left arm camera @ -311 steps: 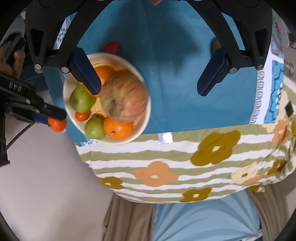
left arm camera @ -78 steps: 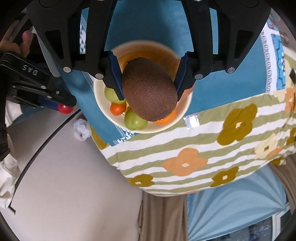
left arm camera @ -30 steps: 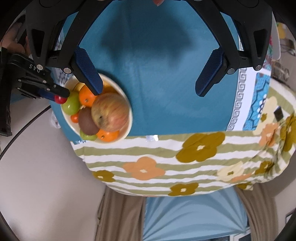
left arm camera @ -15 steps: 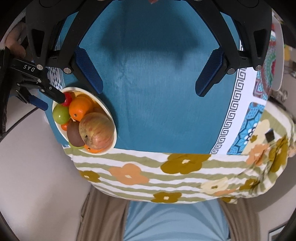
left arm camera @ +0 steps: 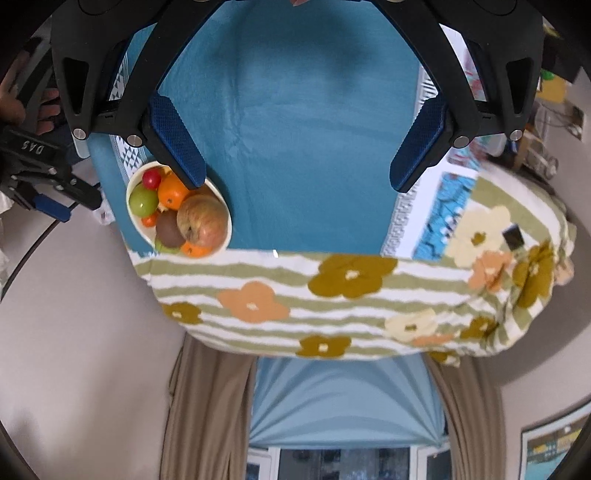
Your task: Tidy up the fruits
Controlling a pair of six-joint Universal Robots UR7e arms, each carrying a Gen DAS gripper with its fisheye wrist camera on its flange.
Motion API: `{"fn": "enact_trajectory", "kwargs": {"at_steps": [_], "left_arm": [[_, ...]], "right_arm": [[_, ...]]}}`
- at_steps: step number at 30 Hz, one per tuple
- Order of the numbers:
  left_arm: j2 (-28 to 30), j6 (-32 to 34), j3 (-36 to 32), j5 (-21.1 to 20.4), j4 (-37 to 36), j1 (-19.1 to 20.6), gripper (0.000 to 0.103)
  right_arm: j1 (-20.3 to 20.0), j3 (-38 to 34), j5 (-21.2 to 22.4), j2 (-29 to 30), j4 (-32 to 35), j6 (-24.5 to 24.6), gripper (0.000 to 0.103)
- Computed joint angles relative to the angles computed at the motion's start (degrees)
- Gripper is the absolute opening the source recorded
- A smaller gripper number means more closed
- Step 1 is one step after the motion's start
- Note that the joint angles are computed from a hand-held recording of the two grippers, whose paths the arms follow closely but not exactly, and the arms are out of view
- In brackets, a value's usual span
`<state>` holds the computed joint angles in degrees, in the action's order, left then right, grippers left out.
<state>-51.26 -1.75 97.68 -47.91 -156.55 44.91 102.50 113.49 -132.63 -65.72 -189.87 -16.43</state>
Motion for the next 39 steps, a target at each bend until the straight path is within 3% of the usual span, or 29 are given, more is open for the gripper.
{"fn": "enact_trajectory", "kwargs": {"at_steps": [2,3,14,21,39], "left_arm": [[-1.93,1.82,0.77,1.3,-0.68,-0.58,0.103],[-2.76,2.53,1.09,1.96,-0.9,-0.75,0.103],[-11.88,7.2,7.07,5.43,-3.83,-1.63,0.103],[-15.7,8.4,10.68,4.37,-5.08,-2.03,0.103],[-17.08,10.09,12.34,1.74,-7.86,-2.2,0.103]], "right_arm": [[2.28,-0.64,-2.46,0.11,0.54,1.81,0.094],[3.54,-1.04,-3.95,0.35,0.82,2.91,0.102],[12.66,-2.23,-15.12,4.69,-0.02,10.26,0.103],[14.78,-1.37,-17.04,6.58,-0.01,12.84,0.103],[16.98,-3.46,-20.76,9.28,-3.53,11.08,0.103]]}}
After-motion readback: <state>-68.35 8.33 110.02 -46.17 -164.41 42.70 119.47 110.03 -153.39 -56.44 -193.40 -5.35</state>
